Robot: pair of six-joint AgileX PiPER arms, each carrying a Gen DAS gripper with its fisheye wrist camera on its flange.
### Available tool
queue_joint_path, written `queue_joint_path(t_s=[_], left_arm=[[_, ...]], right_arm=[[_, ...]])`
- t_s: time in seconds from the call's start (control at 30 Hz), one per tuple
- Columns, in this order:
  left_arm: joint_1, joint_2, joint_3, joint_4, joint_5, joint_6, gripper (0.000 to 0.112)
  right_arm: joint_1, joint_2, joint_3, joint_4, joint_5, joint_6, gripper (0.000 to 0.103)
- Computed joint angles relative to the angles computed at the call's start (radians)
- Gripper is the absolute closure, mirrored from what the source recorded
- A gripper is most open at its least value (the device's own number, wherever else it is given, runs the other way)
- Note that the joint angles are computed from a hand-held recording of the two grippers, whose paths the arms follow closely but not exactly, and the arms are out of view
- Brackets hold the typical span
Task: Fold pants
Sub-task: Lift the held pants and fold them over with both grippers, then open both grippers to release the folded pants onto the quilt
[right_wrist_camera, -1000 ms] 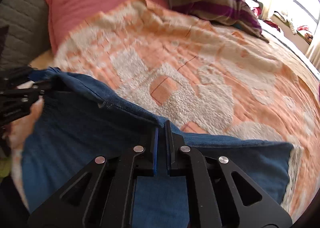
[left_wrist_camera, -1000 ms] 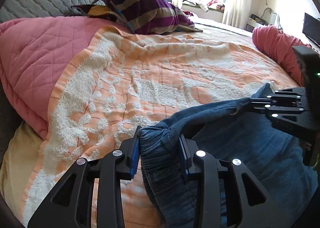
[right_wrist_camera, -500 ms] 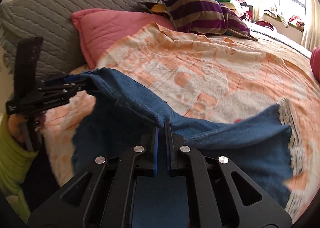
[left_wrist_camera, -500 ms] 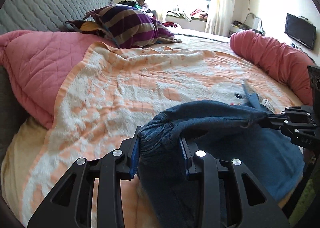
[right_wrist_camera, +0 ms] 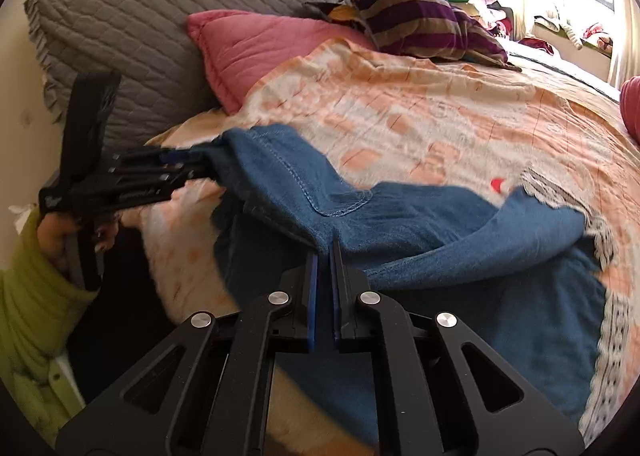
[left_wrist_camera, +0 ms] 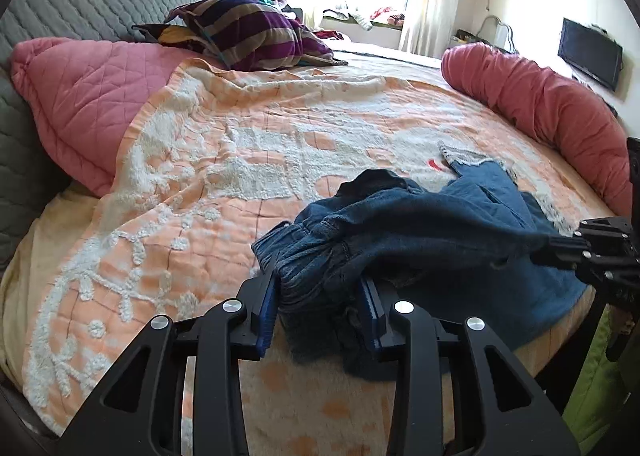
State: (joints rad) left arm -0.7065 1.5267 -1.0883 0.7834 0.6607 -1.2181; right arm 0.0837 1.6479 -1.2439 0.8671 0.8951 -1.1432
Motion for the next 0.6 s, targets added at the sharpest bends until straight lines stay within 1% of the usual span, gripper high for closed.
queue_joint_path(t_s=[0.07,0.17,0.27,0.3,0.37,0.43,0.5,0.6], left_arm=[[-0.015,0.002,0.001,-0.008,0.023,0.006,0.077],[-0.019,0.002,0.008,-0.034,0.041,0.020,0.075],[-0.015,0.013,0.000,-0.073,0.066,0.052,0.071],[-0.014,0.016,-0.003,-0.084,0.074,0.059,0.066],[-0.010,0.017,0.001,-0.122,0.097,0.076,0.060],[-0.006,-0.010,0.029,-0.151,0.085,0.080,0.056],[-0.011,-0.047,0.064,-0.168,0.076,0.072,0.055],[-0.052,-0.092,0.099,-0.135,0.136,0.006,0.057]], right_arm=[[0.011,-0.039,0.059,-0.012,-0.029,-0.028,0.101],[0.028,-0.063,0.115,-0.026,-0.057,-0.044,0.101],[0.033,-0.067,0.141,-0.028,-0.065,-0.052,0.101],[0.041,-0.063,0.145,-0.041,-0.070,-0.047,0.101],[0.061,-0.054,0.146,-0.074,-0.084,-0.016,0.101],[0.058,-0.051,0.153,-0.085,-0.079,-0.017,0.101],[0.048,-0.055,0.158,-0.084,-0.075,-0.024,0.101],[0.033,-0.050,0.163,-0.089,-0.073,-0.015,0.101]])
